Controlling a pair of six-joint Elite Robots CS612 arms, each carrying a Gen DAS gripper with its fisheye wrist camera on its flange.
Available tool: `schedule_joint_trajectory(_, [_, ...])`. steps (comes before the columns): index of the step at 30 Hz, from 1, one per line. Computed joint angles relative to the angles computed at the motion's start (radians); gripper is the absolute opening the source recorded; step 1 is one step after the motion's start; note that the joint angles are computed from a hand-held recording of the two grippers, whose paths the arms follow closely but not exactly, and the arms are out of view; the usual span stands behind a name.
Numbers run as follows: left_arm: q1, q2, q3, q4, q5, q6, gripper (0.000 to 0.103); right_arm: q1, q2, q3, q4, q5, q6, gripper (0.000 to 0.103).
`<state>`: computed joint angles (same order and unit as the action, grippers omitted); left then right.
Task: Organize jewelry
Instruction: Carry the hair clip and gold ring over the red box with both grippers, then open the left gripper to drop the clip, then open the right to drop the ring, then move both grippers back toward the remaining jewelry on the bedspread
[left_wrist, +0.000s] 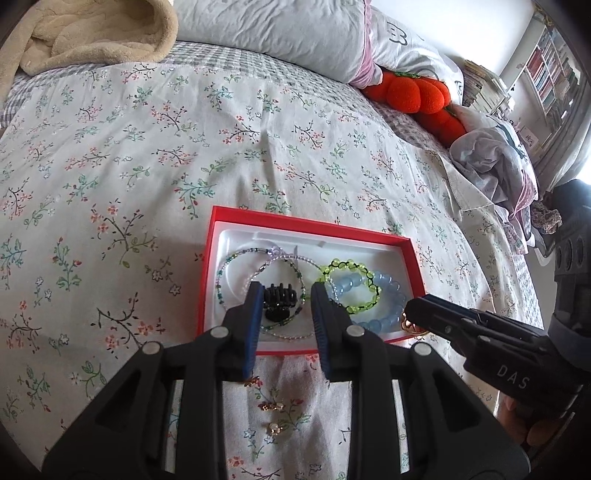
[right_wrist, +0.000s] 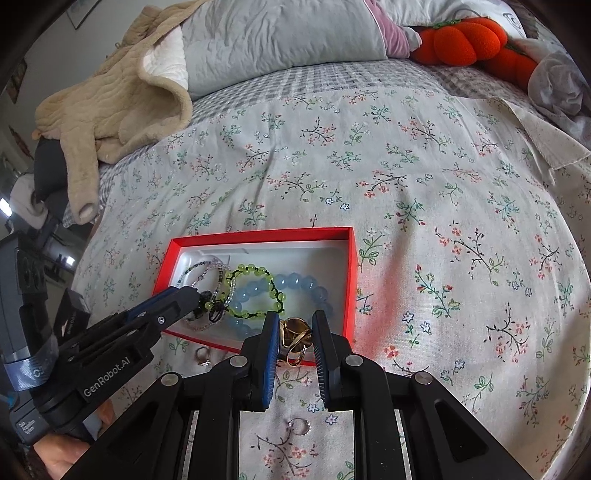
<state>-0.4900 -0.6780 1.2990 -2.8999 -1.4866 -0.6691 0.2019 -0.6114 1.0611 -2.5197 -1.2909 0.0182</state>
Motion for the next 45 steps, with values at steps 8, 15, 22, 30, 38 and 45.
schedule_joint_trajectory(8, [-0.007, -0.032, 0.035, 0.019, 0.044, 0.014, 0.036, 0.006, 0.013, -0.021, 0.005, -0.021, -0.018, 0.018])
schedule_joint_trajectory(15, [-0.012, -0.05, 0.059, 0.045, 0.083, 0.028, 0.05, 0.002, 0.016, -0.031, 0.009, 0.008, -0.007, 0.02])
schedule_joint_trajectory(22, [-0.013, -0.064, 0.08, 0.064, 0.093, 0.022, 0.059, -0.004, -0.01, 0.004, 0.004, 0.024, -0.029, 0.02])
schedule_joint_trajectory(30, [-0.017, -0.083, 0.113, 0.067, 0.106, 0.003, 0.075, -0.014, -0.044, 0.06, -0.027, 0.035, -0.046, 0.021])
schedule_joint_trajectory(38, [-0.027, -0.095, 0.145, 0.108, 0.136, -0.012, 0.08, -0.02, -0.079, 0.132, -0.07, 0.018, -0.09, 0.063])
schedule_joint_trajectory(45, [-0.038, -0.102, 0.17, 0.134, 0.159, 0.002, 0.081, -0.025, -0.097, 0.175, -0.065, -0.021, -0.127, 0.064])
